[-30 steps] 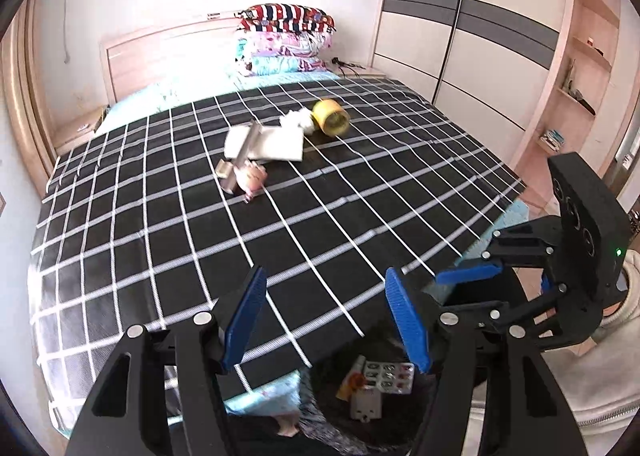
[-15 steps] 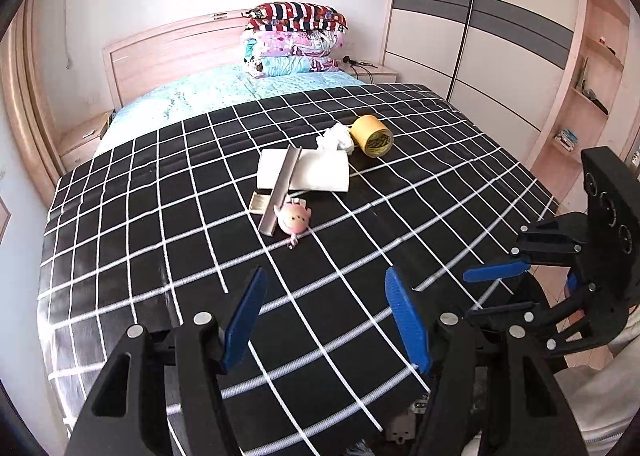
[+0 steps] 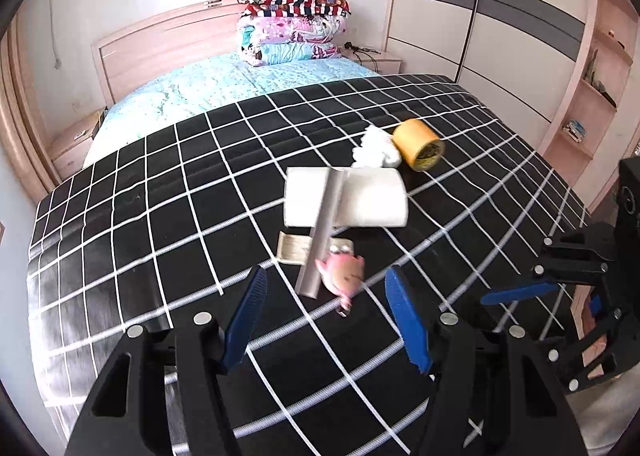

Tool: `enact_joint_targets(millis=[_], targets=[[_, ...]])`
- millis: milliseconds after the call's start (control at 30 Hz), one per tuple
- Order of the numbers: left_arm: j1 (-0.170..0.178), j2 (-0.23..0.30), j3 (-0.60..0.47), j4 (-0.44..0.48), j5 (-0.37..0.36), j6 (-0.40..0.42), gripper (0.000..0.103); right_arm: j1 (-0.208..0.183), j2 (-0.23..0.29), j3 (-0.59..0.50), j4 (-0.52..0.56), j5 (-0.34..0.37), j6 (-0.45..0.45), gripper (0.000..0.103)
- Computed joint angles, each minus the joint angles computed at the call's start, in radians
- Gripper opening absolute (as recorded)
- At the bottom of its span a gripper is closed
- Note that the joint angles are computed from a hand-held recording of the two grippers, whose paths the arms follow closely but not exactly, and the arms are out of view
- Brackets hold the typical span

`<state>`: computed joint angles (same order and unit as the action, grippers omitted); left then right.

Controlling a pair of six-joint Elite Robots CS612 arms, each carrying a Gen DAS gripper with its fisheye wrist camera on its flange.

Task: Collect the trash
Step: 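Grasp the silver metal strip with the left gripper while the right gripper grasps the pink pig toy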

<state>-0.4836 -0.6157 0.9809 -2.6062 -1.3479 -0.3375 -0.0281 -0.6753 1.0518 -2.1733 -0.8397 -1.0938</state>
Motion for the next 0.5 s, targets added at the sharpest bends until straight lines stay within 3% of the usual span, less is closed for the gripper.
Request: enact_joint_targets(millis=[367,500], targets=[[0.035,0.110,-0.199,0.103,-0.079,0.025,0.059,0.021,0.050,-0.096,0.045,-0.018,0.019,0.042],[0.042,0.134,-0.242,0.127,-0.106,0.035,0.037,0.028,0.062,-0.119,0.059,-0.025,0.033,0.042]])
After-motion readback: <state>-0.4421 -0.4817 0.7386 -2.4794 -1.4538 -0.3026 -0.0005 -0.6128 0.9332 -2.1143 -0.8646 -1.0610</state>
